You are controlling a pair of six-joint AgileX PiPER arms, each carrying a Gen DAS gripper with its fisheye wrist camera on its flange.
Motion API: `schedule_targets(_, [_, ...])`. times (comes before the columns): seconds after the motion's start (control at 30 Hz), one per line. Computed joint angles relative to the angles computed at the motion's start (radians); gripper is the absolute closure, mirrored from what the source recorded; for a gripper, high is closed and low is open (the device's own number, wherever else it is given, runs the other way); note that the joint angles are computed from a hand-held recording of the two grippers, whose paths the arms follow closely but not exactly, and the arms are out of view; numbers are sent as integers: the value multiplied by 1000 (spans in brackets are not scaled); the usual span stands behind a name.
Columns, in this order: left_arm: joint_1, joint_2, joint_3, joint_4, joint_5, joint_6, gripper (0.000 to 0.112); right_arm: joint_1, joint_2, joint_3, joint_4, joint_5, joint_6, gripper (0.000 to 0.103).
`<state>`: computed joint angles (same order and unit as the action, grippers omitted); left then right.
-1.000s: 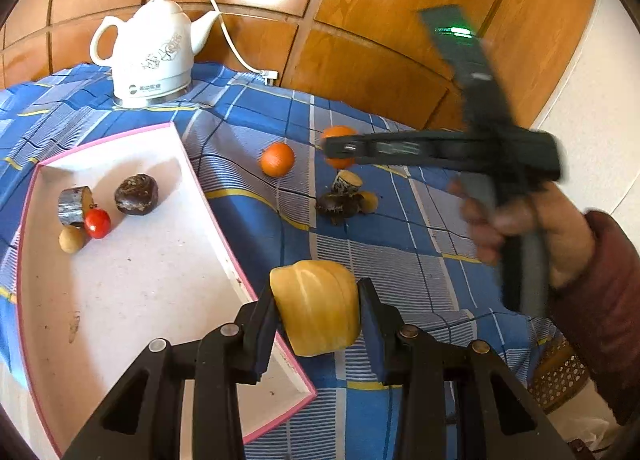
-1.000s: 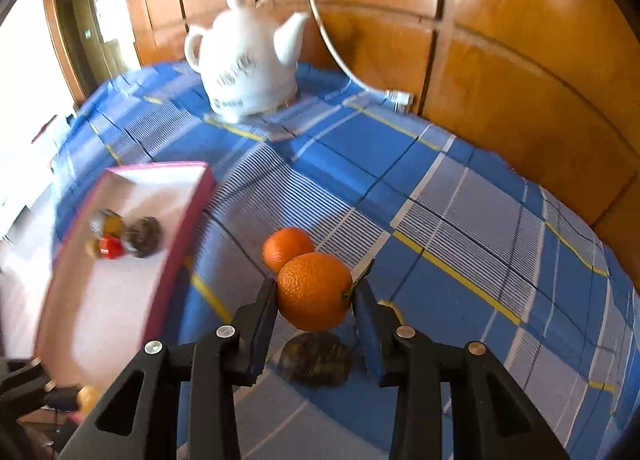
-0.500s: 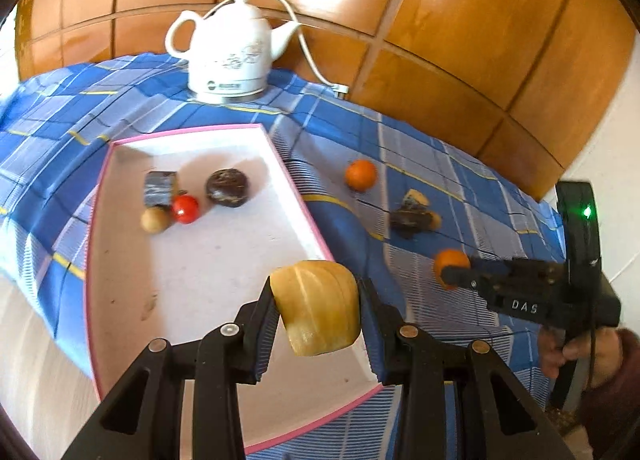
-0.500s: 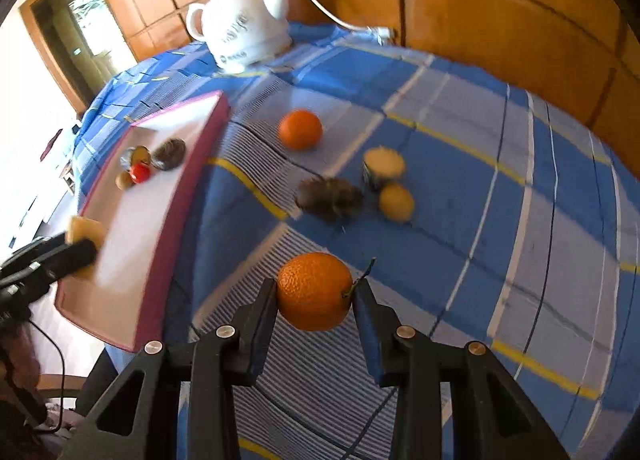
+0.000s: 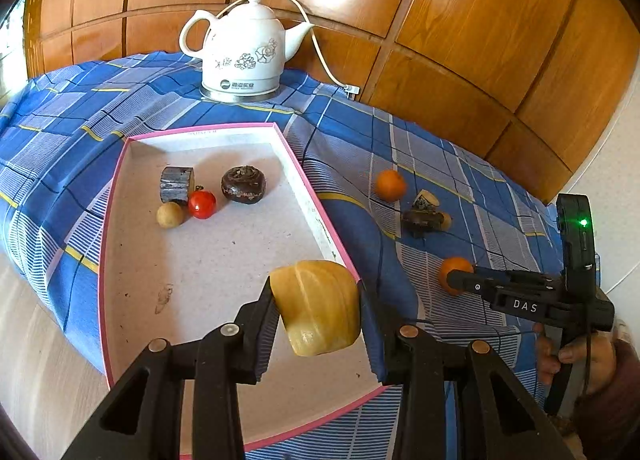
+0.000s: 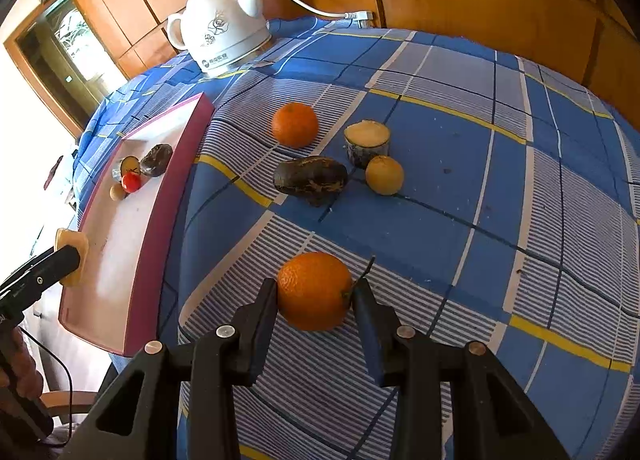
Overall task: Organize fruits
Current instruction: 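Carry the yellow chunk into the pink tray with the left tool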
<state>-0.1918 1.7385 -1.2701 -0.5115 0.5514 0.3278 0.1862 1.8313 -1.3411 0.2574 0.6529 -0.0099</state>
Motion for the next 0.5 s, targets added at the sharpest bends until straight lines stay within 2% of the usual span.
schedule_targets(0.33, [9, -2, 5, 10, 3, -14, 74, 4, -6, 12, -13, -14, 5, 65])
schedule_targets(0.5, [50, 3, 0, -36, 23, 9, 74, 4, -5, 10, -11, -13, 5, 65])
